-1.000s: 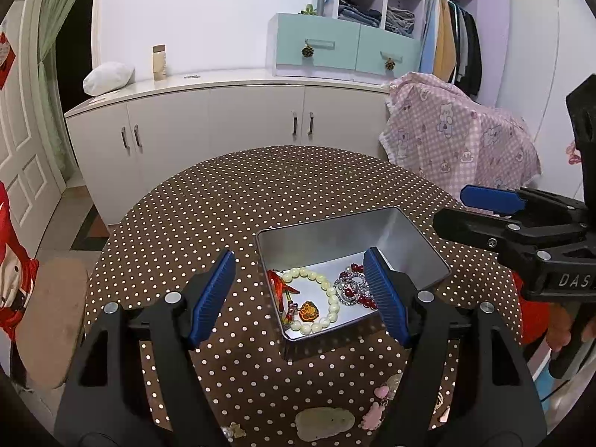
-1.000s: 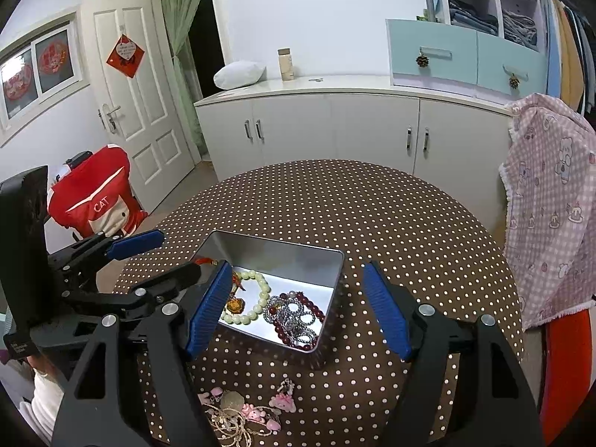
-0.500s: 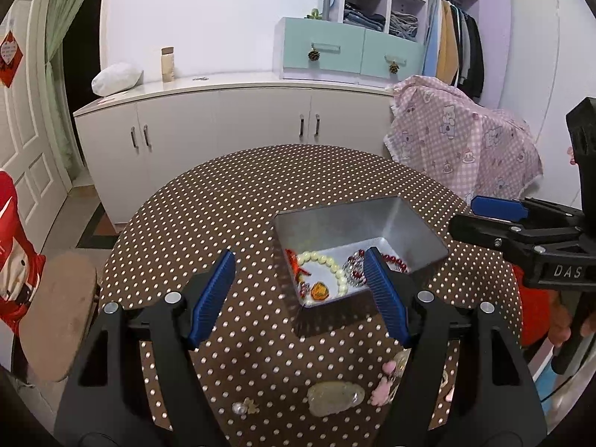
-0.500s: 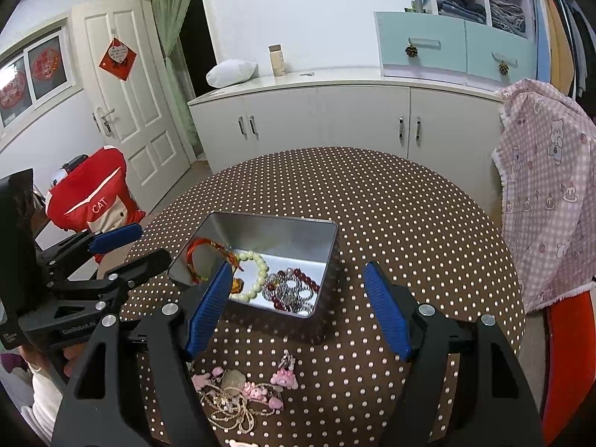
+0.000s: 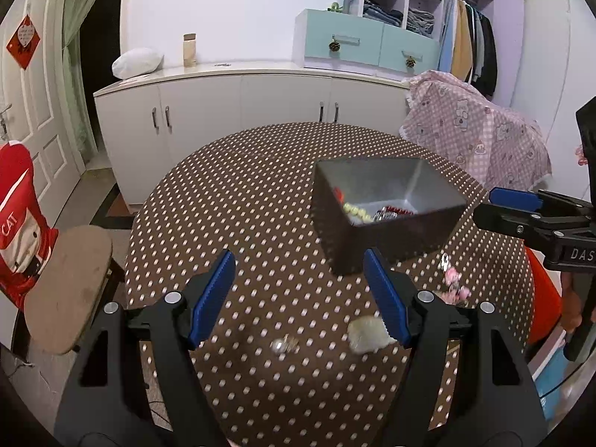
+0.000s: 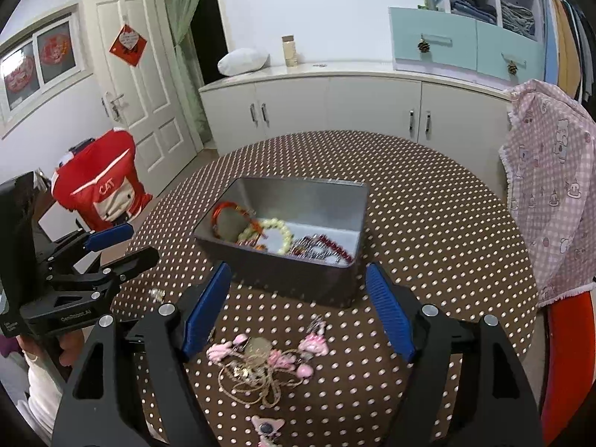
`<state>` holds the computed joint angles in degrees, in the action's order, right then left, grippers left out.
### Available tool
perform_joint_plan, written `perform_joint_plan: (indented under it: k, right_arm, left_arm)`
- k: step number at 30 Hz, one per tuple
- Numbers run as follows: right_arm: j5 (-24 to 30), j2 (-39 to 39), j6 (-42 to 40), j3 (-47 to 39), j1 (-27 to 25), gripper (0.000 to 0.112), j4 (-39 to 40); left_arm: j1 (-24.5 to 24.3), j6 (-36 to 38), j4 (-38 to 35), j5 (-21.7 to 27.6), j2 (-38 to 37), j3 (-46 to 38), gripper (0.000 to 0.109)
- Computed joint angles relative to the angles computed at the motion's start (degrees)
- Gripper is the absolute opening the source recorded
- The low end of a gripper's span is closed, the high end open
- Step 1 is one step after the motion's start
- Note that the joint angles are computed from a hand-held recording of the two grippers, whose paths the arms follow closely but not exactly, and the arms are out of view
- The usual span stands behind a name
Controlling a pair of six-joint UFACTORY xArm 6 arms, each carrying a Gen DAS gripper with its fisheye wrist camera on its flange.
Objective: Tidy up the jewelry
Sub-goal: 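Lift both open tools away from the tin box, then grasp the small silver bead charm with the left tool while the right tool grasps the pale jade pendant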
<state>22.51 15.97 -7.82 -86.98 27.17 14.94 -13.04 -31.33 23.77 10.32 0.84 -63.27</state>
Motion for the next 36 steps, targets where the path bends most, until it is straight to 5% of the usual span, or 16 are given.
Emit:
perform_joint_plan:
  k: [4, 8, 24, 32, 36]
  right_arm:
    - [0.73, -0.09, -0.59, 0.57, 0.88, 0.072, 0.65]
    - [0.76, -0.38, -1.27, 1.69, 1.89, 0.072, 0.96]
    - [2.62, 1.07, -2.12, 1.80, 5.06, 0.072, -1.88]
    - [2.96, 3.59, -4.65, 0.14, 7.28, 0.072, -5.39]
    - [4.55, 5.94, -6.81, -2.39, 8.05, 0.057, -6.00]
  left_arm:
    - [0.43, -0.36, 0.22, -0.91, -1.74, 3.41, 0.071]
    - [-0.05, 8.34, -9.11, -2.62, -2.91, 6.95, 0.070]
    - [0.34, 8.73, -10.07, -1.94, -0.76, 7.50, 0.018]
    - [1.69, 4.80, -5.93, -4.66, -1.73, 9.50, 0.018]
    - [2.36, 2.68, -3.55, -5.61, -2.61, 10.53, 0.016]
